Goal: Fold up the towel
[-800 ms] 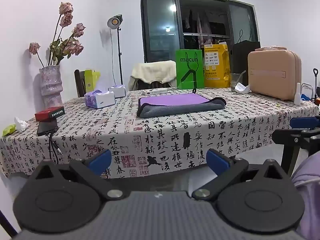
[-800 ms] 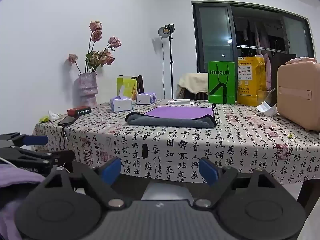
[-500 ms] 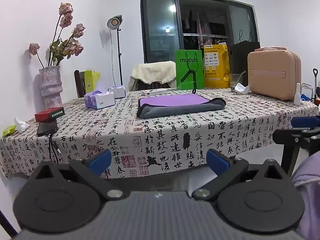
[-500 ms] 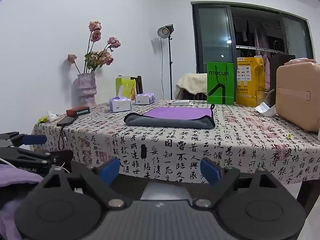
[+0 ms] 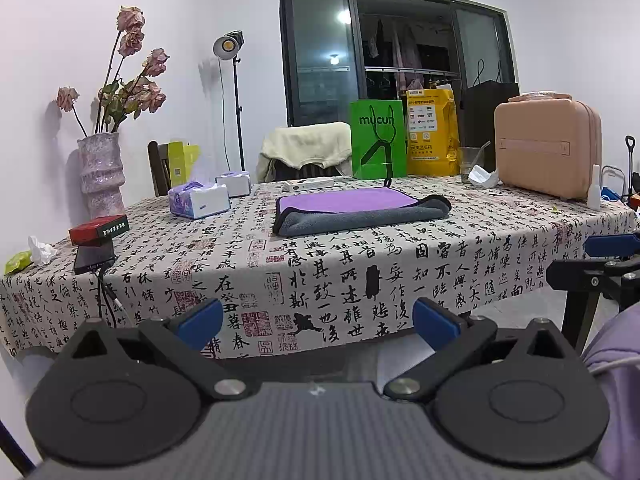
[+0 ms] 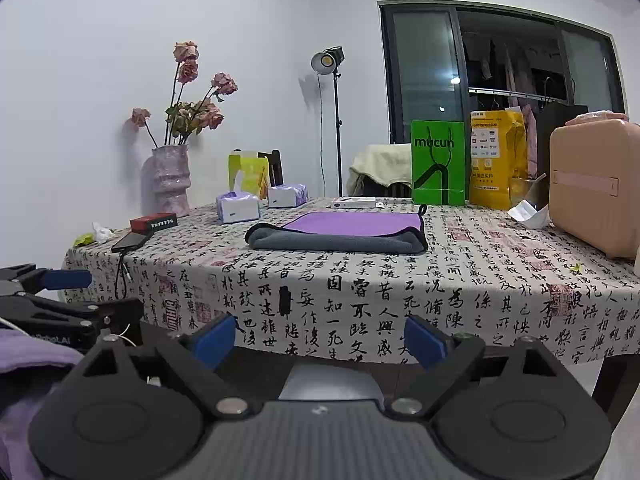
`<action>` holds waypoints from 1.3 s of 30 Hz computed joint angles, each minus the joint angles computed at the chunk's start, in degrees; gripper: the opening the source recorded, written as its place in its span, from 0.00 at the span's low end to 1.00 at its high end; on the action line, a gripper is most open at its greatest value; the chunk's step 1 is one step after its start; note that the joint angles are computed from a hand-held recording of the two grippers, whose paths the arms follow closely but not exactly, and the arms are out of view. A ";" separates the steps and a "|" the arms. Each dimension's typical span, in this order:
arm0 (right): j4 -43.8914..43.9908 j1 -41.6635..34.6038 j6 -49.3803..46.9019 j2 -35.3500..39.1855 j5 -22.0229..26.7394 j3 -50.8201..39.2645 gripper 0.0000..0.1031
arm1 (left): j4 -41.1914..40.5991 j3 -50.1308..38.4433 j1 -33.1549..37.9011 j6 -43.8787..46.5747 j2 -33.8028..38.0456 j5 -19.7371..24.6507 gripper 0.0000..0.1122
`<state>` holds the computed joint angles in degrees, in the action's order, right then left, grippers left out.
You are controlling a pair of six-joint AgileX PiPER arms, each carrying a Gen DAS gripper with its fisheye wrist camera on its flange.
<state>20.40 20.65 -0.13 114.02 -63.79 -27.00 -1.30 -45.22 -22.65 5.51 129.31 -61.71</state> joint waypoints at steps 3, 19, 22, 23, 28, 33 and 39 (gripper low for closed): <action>0.04 -0.02 0.23 -0.19 0.04 0.17 0.92 | -0.04 -0.09 -0.02 0.02 0.02 0.07 0.92; -0.62 -0.55 0.75 0.44 0.34 -0.17 0.92 | -0.25 -0.10 -0.32 0.15 0.22 0.10 0.92; -0.65 -0.65 0.81 0.47 0.59 -0.34 0.93 | -0.29 -0.20 -0.34 0.18 0.26 0.13 0.92; -0.47 -0.53 0.77 0.47 0.54 -0.29 0.93 | -0.20 -0.18 -0.29 0.15 0.23 0.18 0.92; -0.54 -0.62 0.94 0.67 0.17 -0.10 0.93 | -0.16 -0.18 -0.28 0.15 0.19 0.25 0.92; -0.69 -0.71 1.00 0.68 0.18 -0.08 0.94 | -0.31 -0.53 -0.49 0.19 0.61 0.25 0.92; -0.72 -0.74 1.00 0.72 0.14 -0.10 0.94 | -0.32 -0.53 -0.49 0.23 0.61 0.23 0.92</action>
